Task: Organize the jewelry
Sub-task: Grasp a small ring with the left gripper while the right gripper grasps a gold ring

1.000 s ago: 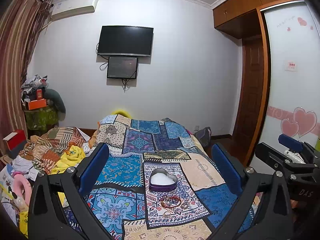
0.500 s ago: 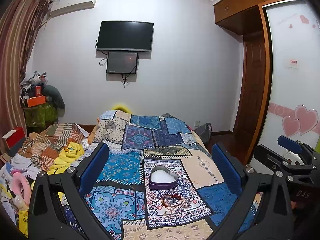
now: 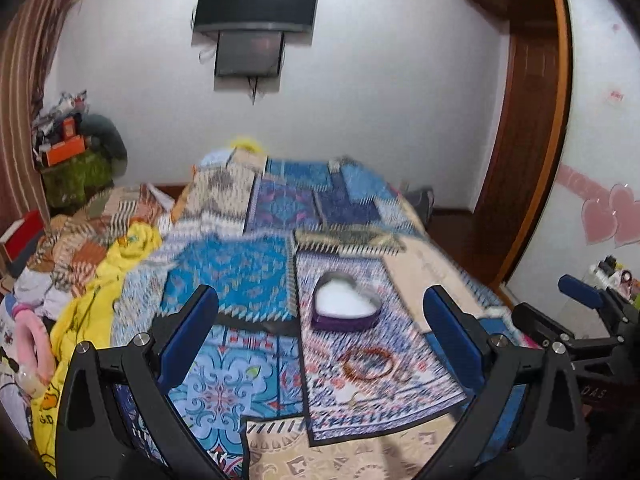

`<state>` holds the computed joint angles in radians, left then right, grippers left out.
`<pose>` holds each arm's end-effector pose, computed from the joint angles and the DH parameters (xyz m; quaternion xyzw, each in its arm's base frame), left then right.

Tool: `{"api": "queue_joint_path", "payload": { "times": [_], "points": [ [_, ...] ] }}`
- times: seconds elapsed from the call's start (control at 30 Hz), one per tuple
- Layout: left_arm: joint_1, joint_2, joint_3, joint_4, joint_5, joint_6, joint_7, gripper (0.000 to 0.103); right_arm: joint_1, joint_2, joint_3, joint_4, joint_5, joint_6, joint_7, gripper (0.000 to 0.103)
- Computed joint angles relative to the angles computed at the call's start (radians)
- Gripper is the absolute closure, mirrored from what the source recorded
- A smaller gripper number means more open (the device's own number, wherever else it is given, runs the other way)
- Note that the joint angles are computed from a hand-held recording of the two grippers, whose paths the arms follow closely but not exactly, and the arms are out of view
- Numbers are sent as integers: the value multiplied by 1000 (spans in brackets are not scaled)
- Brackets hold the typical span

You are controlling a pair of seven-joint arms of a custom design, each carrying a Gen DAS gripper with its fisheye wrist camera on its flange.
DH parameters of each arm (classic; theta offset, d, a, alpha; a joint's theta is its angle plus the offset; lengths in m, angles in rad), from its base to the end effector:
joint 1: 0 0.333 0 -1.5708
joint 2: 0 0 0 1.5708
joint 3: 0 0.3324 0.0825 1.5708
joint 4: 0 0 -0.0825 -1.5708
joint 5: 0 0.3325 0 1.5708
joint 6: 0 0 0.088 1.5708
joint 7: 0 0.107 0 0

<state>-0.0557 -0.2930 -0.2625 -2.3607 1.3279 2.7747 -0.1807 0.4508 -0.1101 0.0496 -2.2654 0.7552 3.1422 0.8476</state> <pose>0.3992 -0.1868 0.5278 -0.6929 0.5198 -0.3484 0.3582 0.4609 0.1844 0.5525 -0.7509 0.4604 -0.2373 0.4098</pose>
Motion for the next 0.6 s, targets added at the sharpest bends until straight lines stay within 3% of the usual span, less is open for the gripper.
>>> {"api": "queue_joint_path", "payload": {
  "times": [0.13,0.23,0.3,0.4,0.53,0.6],
  "points": [
    [3,74,34,-7,-78,49,59,0,-81,41,34,13,-195,-90,156,0],
    [0,127,61,-21,-197,73,138,12,-112,64,42,23,-309,-143,243,0],
    [0,158,79,-33,-278,109,206,13,-120,80,42,27,-364,-179,268,4],
    [6,190,86,-50,-351,152,262,14,-123,103,37,51,-332,-267,221,9],
    [1,226,87,-55,-425,177,345,15,-133,135,39,95,-286,-376,168,33],
    [-7,239,87,-57,-464,188,395,20,-138,148,42,111,-250,-407,132,37]
  ]
}}
